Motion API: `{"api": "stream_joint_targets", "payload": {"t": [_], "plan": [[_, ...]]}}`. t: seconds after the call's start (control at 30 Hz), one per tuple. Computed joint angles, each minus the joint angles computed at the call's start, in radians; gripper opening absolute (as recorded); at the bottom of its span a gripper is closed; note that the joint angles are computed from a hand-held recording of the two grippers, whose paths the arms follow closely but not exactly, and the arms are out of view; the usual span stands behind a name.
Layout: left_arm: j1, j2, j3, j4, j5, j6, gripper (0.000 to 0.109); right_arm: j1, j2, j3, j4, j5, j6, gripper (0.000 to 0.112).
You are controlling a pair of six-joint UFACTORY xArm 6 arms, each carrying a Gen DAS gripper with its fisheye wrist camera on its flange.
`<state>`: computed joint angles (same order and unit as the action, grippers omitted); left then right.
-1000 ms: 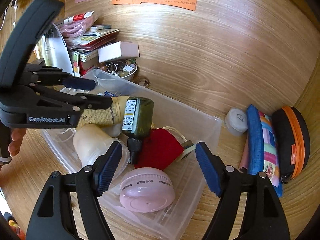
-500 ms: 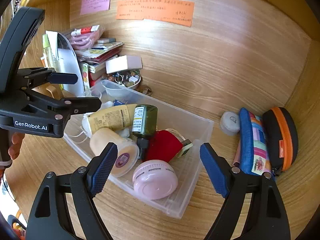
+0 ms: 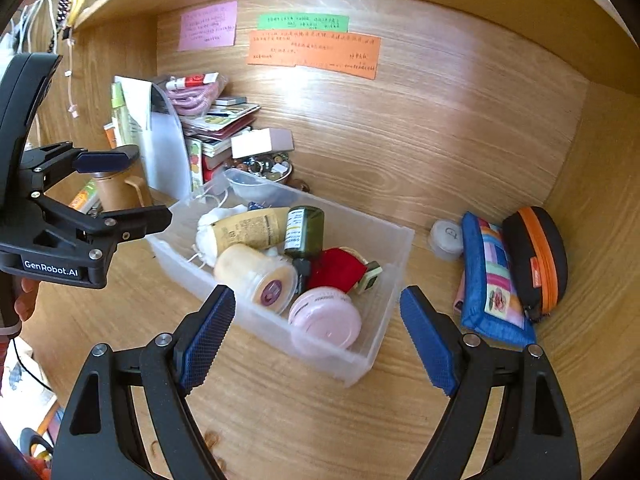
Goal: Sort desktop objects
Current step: 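Withdraw both grippers toward the seashell and gold tassel ornament, then grasp the seashell with the left gripper while the right grasps the gold tassel ornament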
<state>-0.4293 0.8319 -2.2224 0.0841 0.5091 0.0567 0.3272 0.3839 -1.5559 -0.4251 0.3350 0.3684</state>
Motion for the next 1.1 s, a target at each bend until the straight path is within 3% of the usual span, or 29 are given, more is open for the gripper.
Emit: {"api": "stream_joint_targets", "payload": {"t": [0.13,0.37,0.57,0.73,0.9,0.93,1.1], "plan": [[0.003,-0.126,0.226,0.007,-0.102,-0.026,0.100,0.006,-0.068,0.106,0.020,-0.049,0.005,0.083],[-0.006,-0.243,0.468,-0.005,-0.180,-0.044,0.100,0.024,-0.159,0.289,0.038,-0.137,0.045,0.082],[-0.018,-0.283,0.589,-0.020,-0.194,-0.050,0.100,0.070,-0.175,0.414,0.286,-0.199,-0.144,0.079],[-0.021,-0.304,0.655,-0.077,-0.209,-0.021,0.100,0.115,-0.169,0.475,0.418,-0.228,-0.288,0.062],[-0.021,-0.300,0.667,-0.127,-0.189,0.009,0.100,0.148,-0.113,0.433,0.624,-0.165,-0.485,0.035],[-0.021,-0.297,0.665,-0.131,-0.187,0.012,0.100,0.152,-0.109,0.428,0.664,-0.161,-0.515,0.034],[-0.025,-0.259,0.615,-0.145,-0.150,0.026,0.100,0.154,-0.092,0.415,0.666,-0.173,-0.522,0.019]]}}
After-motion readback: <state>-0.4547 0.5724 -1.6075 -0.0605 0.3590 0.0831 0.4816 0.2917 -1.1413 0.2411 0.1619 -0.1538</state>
